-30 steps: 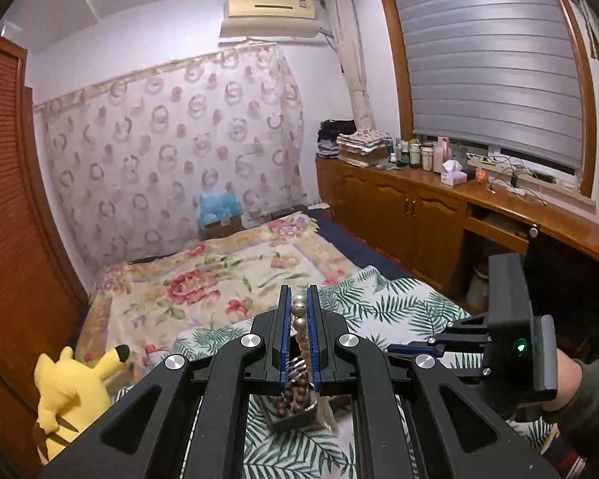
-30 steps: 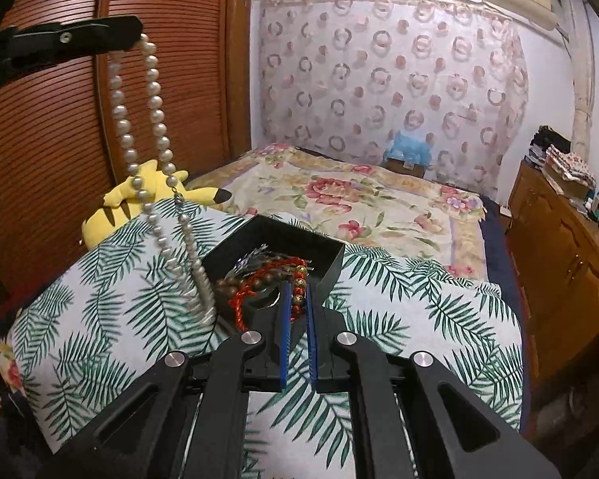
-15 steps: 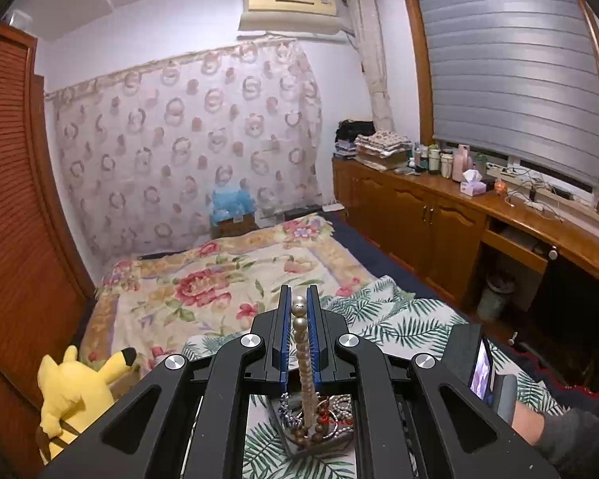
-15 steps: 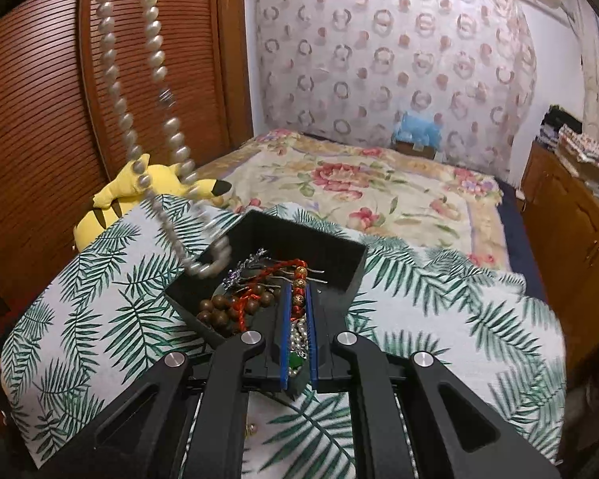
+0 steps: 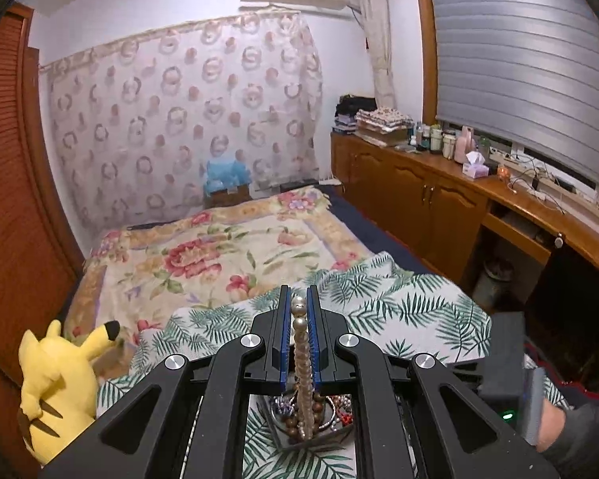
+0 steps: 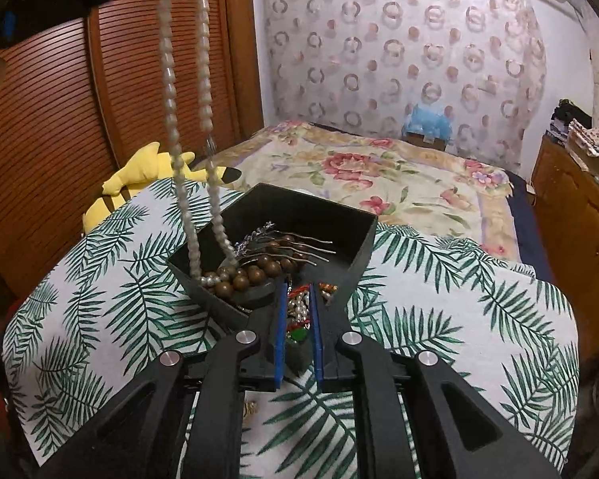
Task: Organize jewelry
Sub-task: 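Open the left tool to drop the pearl necklace into the box while the right drops the red bracelet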
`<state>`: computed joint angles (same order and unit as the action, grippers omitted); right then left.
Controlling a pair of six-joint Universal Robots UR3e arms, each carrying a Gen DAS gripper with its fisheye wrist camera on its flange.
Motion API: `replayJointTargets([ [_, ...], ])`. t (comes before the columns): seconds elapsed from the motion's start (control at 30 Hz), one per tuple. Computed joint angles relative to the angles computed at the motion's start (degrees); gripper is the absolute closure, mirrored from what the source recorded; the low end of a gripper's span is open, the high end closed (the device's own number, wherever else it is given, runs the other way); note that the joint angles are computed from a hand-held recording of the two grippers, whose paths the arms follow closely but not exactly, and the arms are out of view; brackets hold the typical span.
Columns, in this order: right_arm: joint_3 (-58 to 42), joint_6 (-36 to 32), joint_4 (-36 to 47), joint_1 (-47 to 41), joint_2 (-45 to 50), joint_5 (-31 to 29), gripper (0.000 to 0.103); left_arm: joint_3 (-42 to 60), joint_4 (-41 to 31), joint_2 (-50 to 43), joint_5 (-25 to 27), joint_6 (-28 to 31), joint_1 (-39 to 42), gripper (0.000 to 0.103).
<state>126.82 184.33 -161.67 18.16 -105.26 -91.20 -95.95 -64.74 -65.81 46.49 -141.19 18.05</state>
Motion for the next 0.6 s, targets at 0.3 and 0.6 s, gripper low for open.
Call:
replayJointTargets([
  [0.3,3.54,0.98,1.52,-0.42,-6.26,-0.43,0.090,-7.72,6.00,-0.92,4.53,-0.02,-2.50,0.096],
  [0.6,5.14,1.90,1.92,2.09,-7.79,-2.45,0.090,-15.63,15.19,-4.49,9.60,-2.01,-6.05,0.096],
])
